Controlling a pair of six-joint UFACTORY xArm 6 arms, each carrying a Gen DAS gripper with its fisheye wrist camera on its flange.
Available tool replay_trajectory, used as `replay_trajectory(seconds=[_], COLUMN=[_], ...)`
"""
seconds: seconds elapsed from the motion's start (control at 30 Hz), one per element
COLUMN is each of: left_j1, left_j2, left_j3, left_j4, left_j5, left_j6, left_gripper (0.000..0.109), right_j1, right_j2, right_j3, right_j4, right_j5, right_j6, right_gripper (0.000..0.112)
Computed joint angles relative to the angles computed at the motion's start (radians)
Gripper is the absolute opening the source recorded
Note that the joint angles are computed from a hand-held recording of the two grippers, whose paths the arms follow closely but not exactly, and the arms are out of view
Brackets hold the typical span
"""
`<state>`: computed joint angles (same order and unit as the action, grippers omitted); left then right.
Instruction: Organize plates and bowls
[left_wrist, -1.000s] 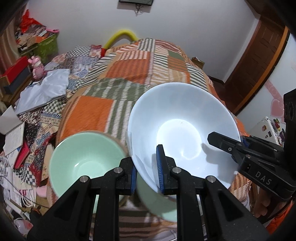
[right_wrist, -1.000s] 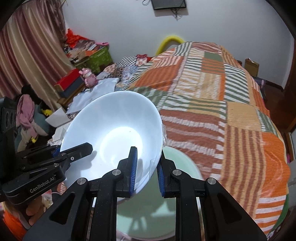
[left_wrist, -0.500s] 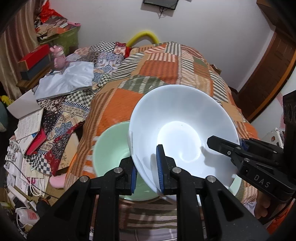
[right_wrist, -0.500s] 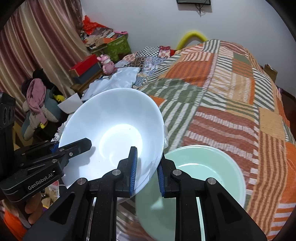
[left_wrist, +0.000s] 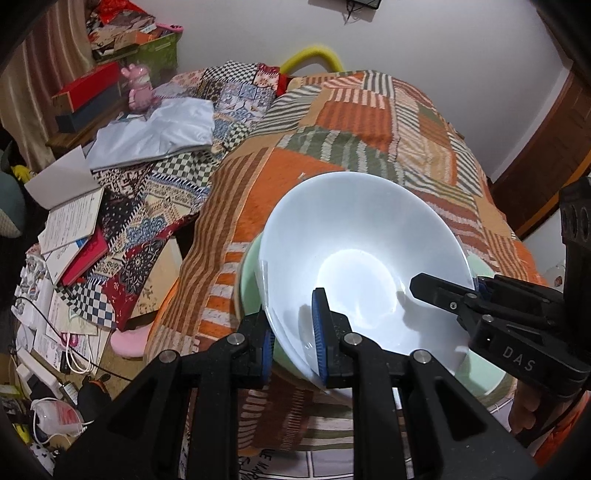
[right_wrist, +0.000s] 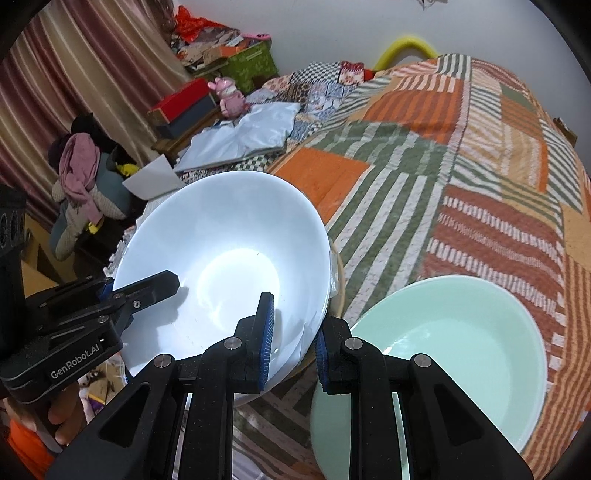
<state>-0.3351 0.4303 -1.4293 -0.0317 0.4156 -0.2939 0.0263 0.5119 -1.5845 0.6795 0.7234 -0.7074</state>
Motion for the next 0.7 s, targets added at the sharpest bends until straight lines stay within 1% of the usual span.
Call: replay_trajectory(seconds=[0.2,0.3,0.5,0.57,0.63,0.7], left_j1=[0.007,0.008,0.013,0.014,0.013,0.013], left_j2=[0.032,0.033,0.046,0.056,0.063,0.068], left_j3=[-0.019,-0.012,-0.016,-0.029,-0.040,-0.046], left_j4=[-0.033,-0.044,-0.120,-0.123,-0.096,-0.086], left_j5=[0.016,-0.001,-0.015,-0.004,0.003,0.004], left_j6=[0.029,0.043,0.095,0.097,0.079,0.075], left_gripper=[0.018,0.018,0.018,0.018,0.018,0.018], right_j1=[0.001,0.002,-0.003,-0.001,0.002,-0.002], right_j2=[0.021,0.022,0.020,0.013,0.014,0.021], right_j3=[-0.019,-0.022,-0.024,-0.015,-0.014,-0.022], right_j4=[-0.020,-0.020,-0.019,-0.036,-0.061,-0.054], right_j5=[0.022,0.024,0.037,0.026,0.013,0.023], right_j6=[0.029,0.028,0.008,0.013,0.025,0.022], right_gripper=[0.018,0.018,0.019,0.021,0.022,0.022])
